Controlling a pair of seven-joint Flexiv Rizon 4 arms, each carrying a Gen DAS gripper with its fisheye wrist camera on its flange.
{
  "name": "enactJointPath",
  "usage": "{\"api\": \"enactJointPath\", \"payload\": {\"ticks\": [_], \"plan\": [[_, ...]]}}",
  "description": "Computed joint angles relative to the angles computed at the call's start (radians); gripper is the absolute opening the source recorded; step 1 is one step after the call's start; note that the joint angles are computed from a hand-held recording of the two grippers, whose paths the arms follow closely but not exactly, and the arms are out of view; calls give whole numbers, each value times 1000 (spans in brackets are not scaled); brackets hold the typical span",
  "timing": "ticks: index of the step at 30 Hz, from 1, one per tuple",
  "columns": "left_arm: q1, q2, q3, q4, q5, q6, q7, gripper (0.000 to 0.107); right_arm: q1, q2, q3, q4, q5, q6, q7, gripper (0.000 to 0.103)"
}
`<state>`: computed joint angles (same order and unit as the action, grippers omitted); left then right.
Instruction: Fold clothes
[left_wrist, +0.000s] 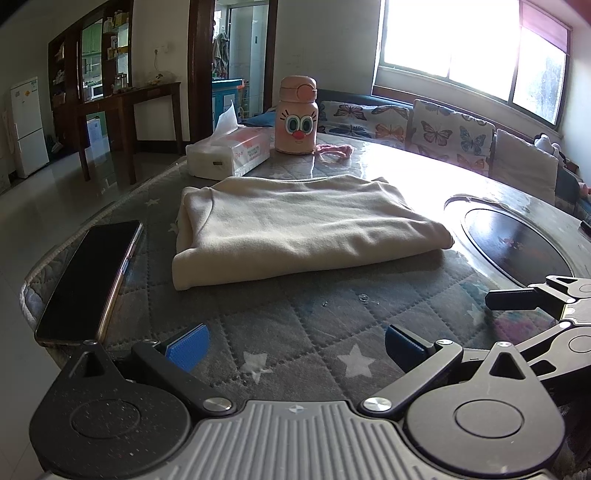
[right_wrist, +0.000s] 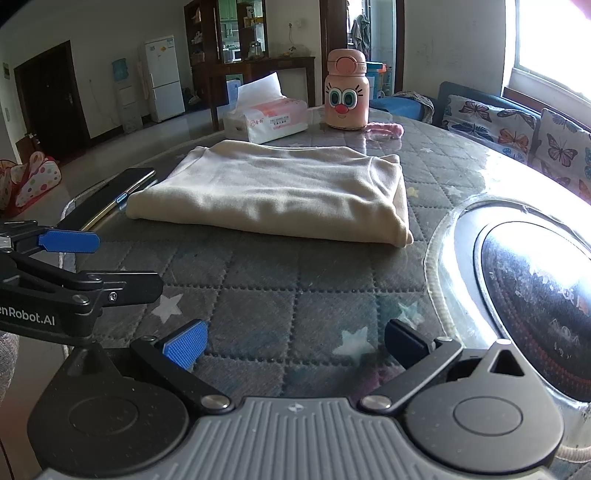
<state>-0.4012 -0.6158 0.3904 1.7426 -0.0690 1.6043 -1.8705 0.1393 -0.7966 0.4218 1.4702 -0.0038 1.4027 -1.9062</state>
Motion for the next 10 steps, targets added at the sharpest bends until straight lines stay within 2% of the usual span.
{"api": "enactJointPath", "payload": {"ticks": [10], "plan": [[-5, 3, 3, 3, 3, 4, -4, 103, -6, 3, 6, 2, 11, -5, -4, 103]]}}
